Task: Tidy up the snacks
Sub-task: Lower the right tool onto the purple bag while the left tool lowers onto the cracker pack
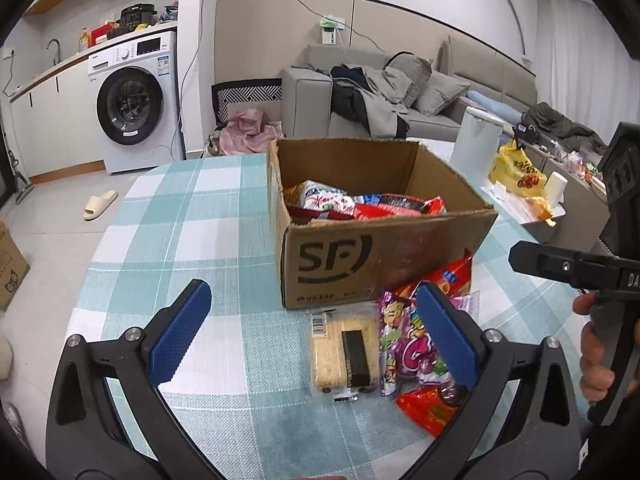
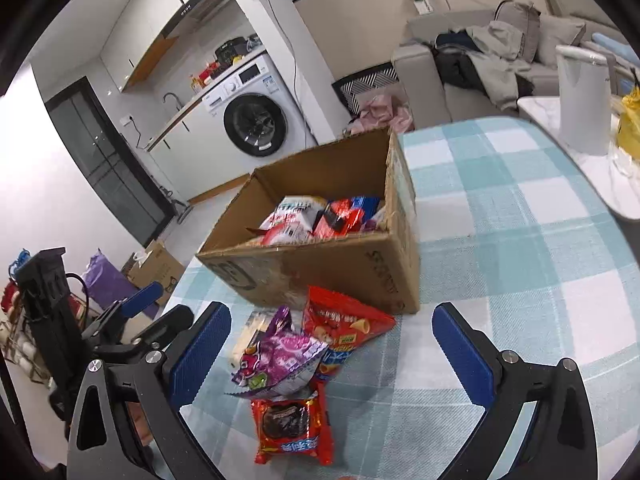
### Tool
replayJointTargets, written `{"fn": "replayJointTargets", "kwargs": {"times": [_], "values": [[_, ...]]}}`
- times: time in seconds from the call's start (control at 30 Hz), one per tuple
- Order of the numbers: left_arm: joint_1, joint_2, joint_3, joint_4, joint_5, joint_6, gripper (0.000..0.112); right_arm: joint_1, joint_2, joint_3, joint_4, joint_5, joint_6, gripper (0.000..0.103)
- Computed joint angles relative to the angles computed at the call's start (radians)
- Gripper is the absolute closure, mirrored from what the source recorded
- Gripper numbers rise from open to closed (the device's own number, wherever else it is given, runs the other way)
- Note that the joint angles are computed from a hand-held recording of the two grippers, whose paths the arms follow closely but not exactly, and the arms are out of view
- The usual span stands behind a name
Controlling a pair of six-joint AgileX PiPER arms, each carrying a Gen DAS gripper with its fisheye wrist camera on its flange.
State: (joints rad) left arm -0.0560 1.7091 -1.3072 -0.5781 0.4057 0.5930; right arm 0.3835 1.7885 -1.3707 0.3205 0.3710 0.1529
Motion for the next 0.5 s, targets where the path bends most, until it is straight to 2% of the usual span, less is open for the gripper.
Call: {"fn": "replayJointTargets", "kwargs": {"times": [0.13, 0.3, 0.4, 0.5], "values": [[-0.006, 0.016, -0.007, 0.016, 0.008, -0.012, 0.010, 0.013, 0.014, -0.012, -0.089, 0.012, 0.079, 0.000], [-0.015, 0.028, 0.002, 0.031, -0.001, -0.008, 0.010, 0.004, 0.041, -0.022, -0.023, 0.028, 0.027, 0.000], [-0.019, 0.047, -0.011, 0.068, 0.002, -0.049, 0.010, -0.008, 0.067, -0.038, 0.080, 0.059, -0.069, 0.000], [-0.020, 0.074, -0.031, 0.128, 0.011, -0.113, 0.010, -0.007, 0.082, -0.045, 0.113, 0.068, -0.092, 0.000]]}}
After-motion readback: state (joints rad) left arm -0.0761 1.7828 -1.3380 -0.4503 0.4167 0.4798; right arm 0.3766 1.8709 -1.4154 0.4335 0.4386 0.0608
